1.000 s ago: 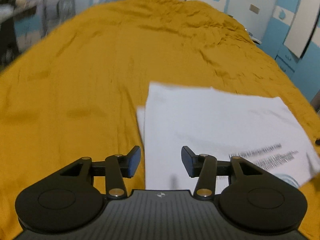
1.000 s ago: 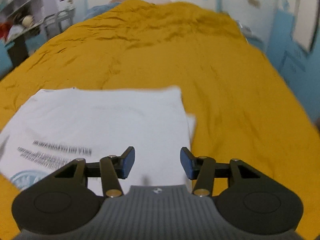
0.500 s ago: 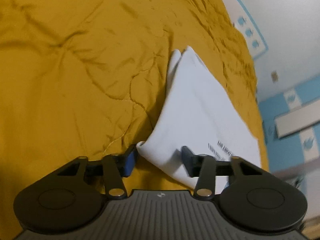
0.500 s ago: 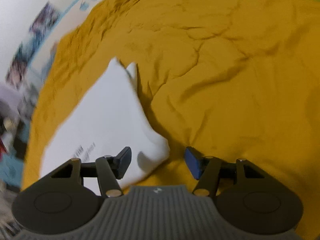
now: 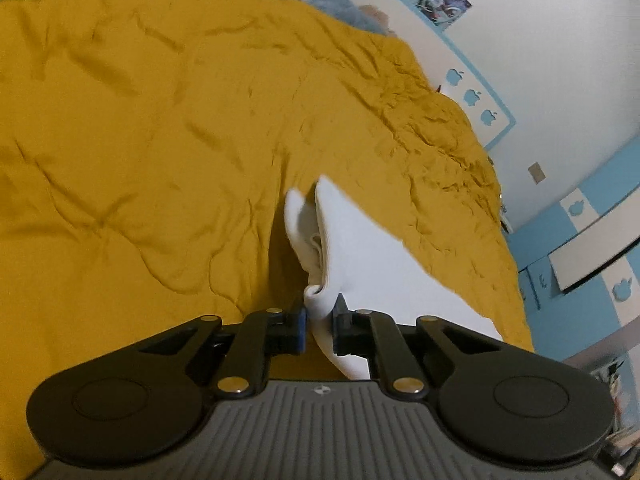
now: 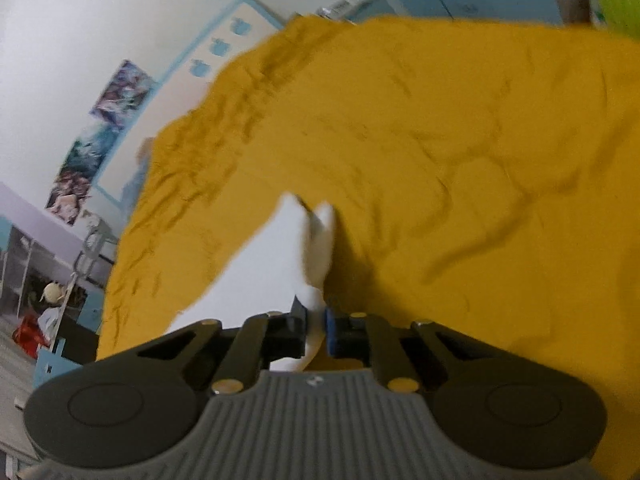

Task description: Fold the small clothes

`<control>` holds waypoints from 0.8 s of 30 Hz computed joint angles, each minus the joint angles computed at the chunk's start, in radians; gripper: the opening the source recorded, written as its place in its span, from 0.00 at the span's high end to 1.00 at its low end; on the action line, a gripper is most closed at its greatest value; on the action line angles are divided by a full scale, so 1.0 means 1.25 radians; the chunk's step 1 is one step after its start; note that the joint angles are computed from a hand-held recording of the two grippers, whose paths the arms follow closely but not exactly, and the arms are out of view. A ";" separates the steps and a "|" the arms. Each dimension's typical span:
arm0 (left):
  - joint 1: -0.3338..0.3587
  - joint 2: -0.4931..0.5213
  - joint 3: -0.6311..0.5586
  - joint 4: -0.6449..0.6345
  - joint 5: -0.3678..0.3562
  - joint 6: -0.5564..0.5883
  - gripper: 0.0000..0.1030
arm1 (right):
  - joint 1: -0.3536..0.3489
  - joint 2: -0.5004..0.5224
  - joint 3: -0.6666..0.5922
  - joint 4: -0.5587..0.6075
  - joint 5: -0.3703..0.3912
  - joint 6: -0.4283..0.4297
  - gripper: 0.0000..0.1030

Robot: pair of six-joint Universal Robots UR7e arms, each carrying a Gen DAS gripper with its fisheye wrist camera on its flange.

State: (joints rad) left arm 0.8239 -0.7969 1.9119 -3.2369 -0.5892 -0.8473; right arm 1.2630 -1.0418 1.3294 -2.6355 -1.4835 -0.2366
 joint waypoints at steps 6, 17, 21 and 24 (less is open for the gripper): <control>-0.042 -0.069 0.066 0.225 -0.014 -0.158 0.88 | -0.003 -0.108 0.076 0.063 -0.064 -0.051 0.97; 0.000 0.001 0.047 0.386 -0.032 -0.258 0.81 | -0.052 -0.107 0.182 -0.004 -0.184 -0.129 0.99; -0.007 -0.020 0.077 0.399 -0.035 -0.270 0.78 | -0.070 -0.100 0.181 -0.002 -0.163 -0.128 1.00; -0.013 -0.050 0.079 0.441 -0.049 -0.281 0.73 | -0.062 -0.100 0.171 0.010 -0.173 -0.155 0.93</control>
State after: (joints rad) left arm 0.8075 -0.8598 2.0110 -2.6853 -0.6503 -1.1984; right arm 1.1854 -1.1672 1.5432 -2.6230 -1.6994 -0.4309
